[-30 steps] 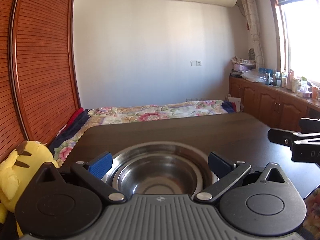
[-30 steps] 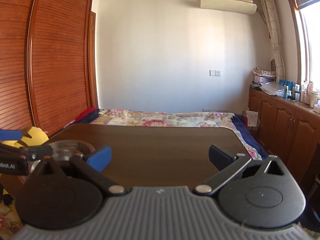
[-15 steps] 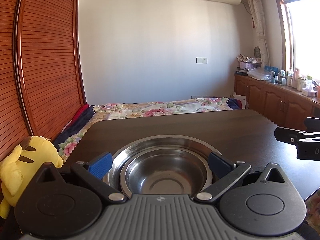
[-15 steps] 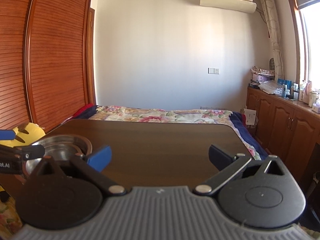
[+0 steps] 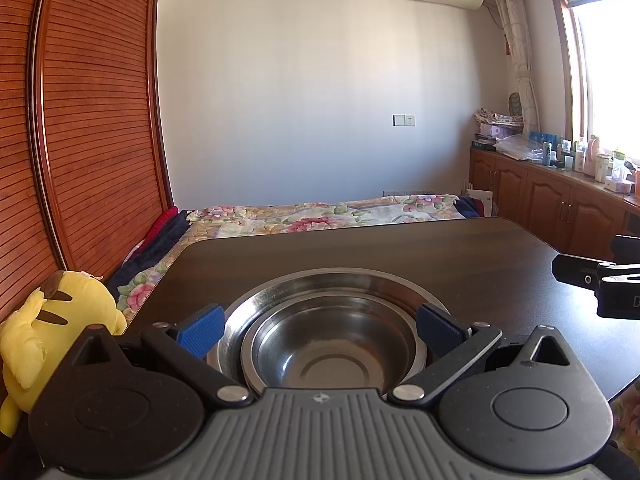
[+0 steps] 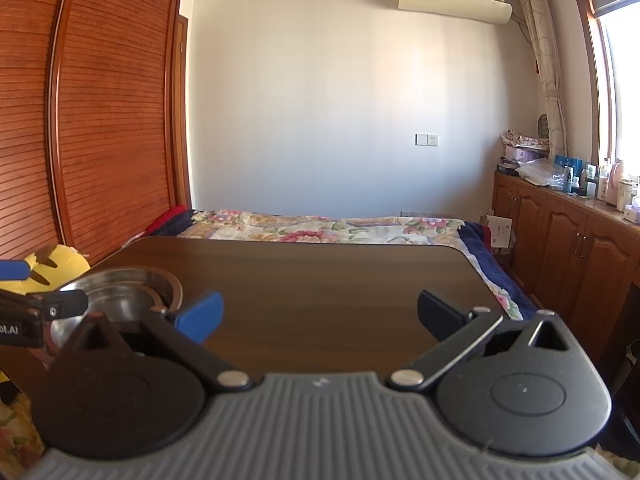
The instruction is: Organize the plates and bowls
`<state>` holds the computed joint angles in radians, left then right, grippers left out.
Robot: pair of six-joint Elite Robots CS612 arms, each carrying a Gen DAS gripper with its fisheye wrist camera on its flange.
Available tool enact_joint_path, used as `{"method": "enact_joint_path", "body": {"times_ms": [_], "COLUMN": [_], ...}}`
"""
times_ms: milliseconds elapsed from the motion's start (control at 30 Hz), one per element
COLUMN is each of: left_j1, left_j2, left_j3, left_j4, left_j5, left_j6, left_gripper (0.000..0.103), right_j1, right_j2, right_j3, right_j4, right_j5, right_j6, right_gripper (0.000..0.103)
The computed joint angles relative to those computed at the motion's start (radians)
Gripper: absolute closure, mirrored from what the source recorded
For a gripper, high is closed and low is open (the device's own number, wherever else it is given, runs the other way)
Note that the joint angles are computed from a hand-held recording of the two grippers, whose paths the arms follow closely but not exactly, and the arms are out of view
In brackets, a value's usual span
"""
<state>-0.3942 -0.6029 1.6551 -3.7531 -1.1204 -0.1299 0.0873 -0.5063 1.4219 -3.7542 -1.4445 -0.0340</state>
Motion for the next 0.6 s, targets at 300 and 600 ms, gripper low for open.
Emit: {"method": "enact_joint_path", "body": {"times_ms": [300,600], "left_j1": [0.000,0.002], "left_j2": [-0.001,-0.003], "left_j3": [0.001,0.003], "left_j4": [-0.001,-0.004], "left_j5": [0.002,-0.004], "left_j6": [0.003,0.006], "left_gripper": [0.000,0.000], "right_j1": [-0.002,-0.002], "right_j2": [0.001,0.001], "right_j3": [0.001,0.003], "right_j4": [-0.002,-0.008], "right_j5": [0.005,0.004], "right_j6": [0.004,0.006], "right_gripper": [0.000,0.000]}}
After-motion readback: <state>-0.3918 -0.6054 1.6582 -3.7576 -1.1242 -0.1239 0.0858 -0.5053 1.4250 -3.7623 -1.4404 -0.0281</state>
